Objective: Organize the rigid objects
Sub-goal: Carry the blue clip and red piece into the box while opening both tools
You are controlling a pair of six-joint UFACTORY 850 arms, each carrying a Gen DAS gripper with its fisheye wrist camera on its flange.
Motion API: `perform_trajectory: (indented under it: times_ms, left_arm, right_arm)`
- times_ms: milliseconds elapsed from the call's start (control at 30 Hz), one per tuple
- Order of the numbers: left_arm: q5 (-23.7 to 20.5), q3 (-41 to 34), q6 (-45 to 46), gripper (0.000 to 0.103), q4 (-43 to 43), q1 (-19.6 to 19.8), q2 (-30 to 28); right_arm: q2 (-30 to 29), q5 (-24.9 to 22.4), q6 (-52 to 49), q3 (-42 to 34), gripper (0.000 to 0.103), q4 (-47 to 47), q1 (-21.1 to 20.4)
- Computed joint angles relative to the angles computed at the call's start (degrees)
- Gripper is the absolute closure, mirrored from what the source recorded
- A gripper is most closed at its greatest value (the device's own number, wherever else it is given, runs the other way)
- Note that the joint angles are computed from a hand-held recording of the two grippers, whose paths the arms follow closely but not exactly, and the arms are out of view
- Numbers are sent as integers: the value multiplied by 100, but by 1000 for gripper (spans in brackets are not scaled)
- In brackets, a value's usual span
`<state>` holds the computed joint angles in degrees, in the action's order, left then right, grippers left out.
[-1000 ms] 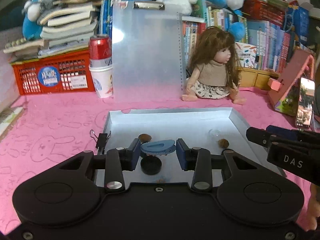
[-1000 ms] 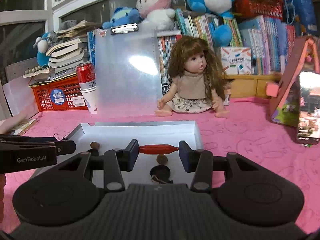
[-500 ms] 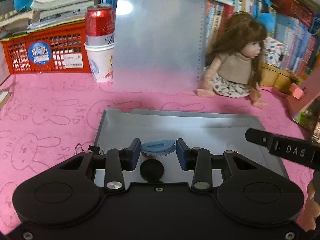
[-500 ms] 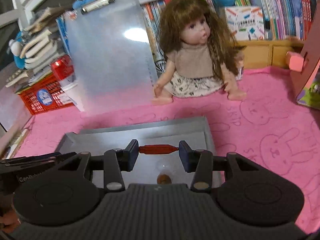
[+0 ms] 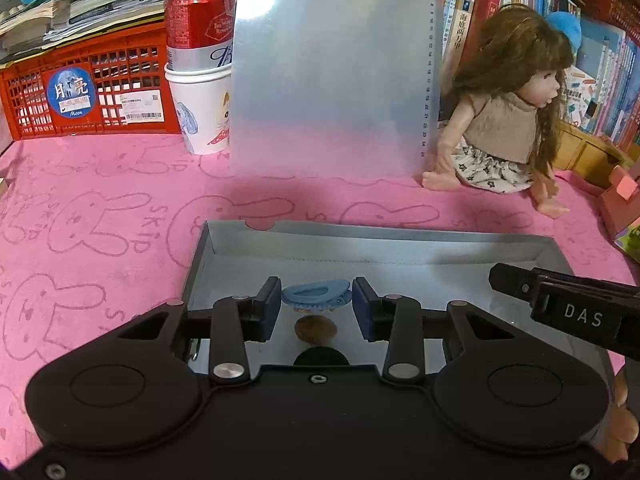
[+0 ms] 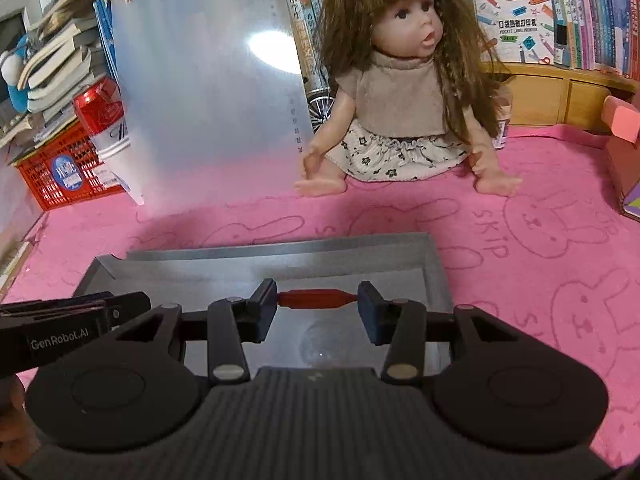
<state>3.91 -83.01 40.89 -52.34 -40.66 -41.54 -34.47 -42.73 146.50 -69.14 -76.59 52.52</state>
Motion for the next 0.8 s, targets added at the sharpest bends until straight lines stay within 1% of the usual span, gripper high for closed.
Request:
perform_trajectory:
  times_ms: [167, 333, 567, 600, 633, 667, 700, 733, 800]
  left_arm:
    - [127, -38, 307, 66, -221, -39, -82]
    - [311, -9, 149, 66, 28, -85, -114]
    - [405, -34, 581, 66, -344, -115, -148]
    - [424, -30, 609, 65, -354, -119, -148]
    - [441, -23, 614, 62, -347, -123, -145]
    - [441, -9, 423, 59, -148, -120, -136]
    - [446, 17, 119, 57, 144, -118, -120]
    - [439, 39, -166, 53, 413, -111, -104]
    - [432, 85, -689, 49, 931, -108, -69]
  right_arm:
    - [-78, 57, 18, -34, 53, 34, -42]
    - [-125, 89, -35, -57, 52, 77, -54]
    - [-130, 98, -81, -71, 52, 78, -64]
    - [-130, 98, -81, -71, 52, 78, -64]
    - [-133, 94, -88, -74, 51, 81, -63]
    - [-136, 88, -98, -76, 51, 87, -62]
    - [-142, 69, -116, -86, 47, 108, -57]
    - [-146, 41, -121, -93, 41, 123, -50]
    - [-132, 6, -30, -74, 40, 64, -34]
